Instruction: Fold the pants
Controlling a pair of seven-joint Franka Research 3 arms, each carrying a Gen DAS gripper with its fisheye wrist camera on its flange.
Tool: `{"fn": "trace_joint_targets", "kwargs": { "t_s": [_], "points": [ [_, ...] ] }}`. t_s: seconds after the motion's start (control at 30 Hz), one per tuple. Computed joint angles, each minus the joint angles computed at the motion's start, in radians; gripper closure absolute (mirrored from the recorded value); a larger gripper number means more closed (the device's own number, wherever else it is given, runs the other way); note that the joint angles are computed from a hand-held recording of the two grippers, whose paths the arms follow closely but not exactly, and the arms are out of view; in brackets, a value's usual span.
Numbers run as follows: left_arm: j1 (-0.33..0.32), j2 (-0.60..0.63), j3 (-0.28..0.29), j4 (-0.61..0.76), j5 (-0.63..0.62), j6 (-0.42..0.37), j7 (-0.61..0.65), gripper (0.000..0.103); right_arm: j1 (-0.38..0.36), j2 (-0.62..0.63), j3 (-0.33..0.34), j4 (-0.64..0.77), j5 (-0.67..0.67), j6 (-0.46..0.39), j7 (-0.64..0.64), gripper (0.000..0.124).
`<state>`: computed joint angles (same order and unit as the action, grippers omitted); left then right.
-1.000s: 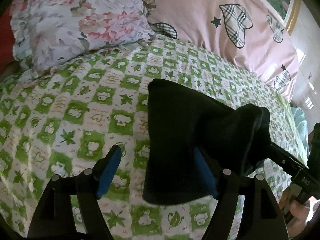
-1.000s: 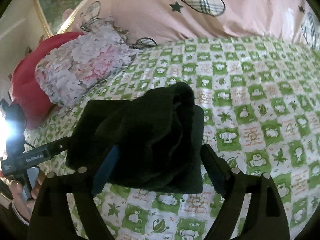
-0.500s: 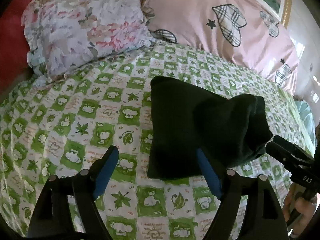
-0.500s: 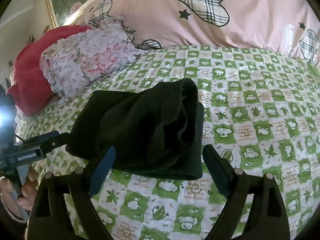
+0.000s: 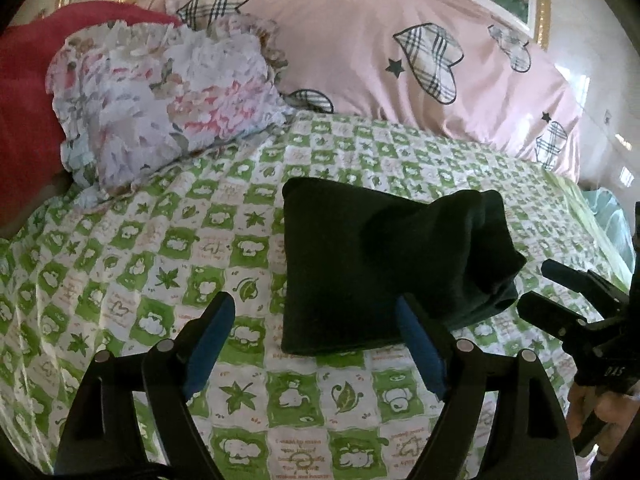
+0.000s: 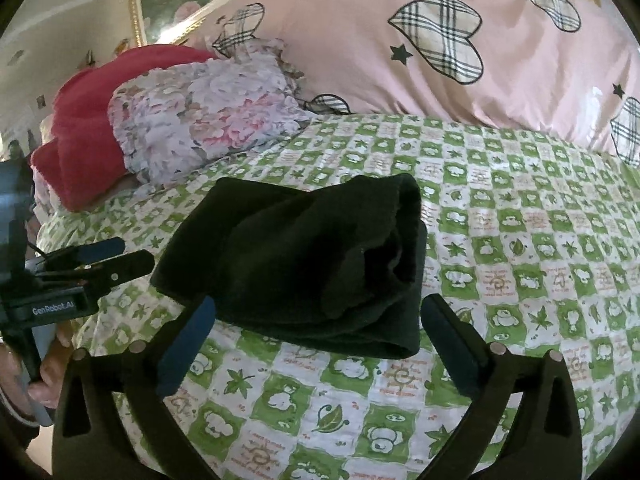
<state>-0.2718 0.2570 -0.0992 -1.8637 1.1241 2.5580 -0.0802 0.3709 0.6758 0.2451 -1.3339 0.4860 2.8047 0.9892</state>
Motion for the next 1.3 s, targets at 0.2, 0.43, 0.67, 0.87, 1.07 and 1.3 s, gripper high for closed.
{"fn": "trace_joint_targets", "kwargs": {
  "t_s": [0.2,0.43,0.67,0.87,1.07,1.3],
  "points": [
    [-0.003,0.009,-0.003,0.001,-0.010,0.002,0.016,0.019,0.013,-0.008,-0.008,-0.015,-0.011,0.019,-0.006,0.021],
    [-0.008,0.020,0.003,0.002,-0.016,-0.001,0.015,0.019,0.036,-0.005,-0.033,-0.026,-0.062,0.047,0.017,0.021],
    [-0.012,0.028,0.007,0.008,-0.005,-0.006,0.015,0.019,0.040,0.006,-0.033,-0.020,-0.085,0.052,0.023,0.021],
    [-0.011,0.033,0.010,0.011,-0.006,0.000,0.020,0.018,0.040,0.015,-0.032,-0.011,-0.092,0.049,0.032,0.021],
    [-0.011,0.036,0.012,0.013,-0.008,0.005,0.024,0.018,0.040,0.024,-0.034,-0.001,-0.098,0.048,0.046,0.021],
    [-0.014,0.037,0.014,0.015,-0.015,0.006,0.027,0.018,0.034,0.027,-0.027,0.004,-0.097,0.042,0.038,0.021]
  ]
}}
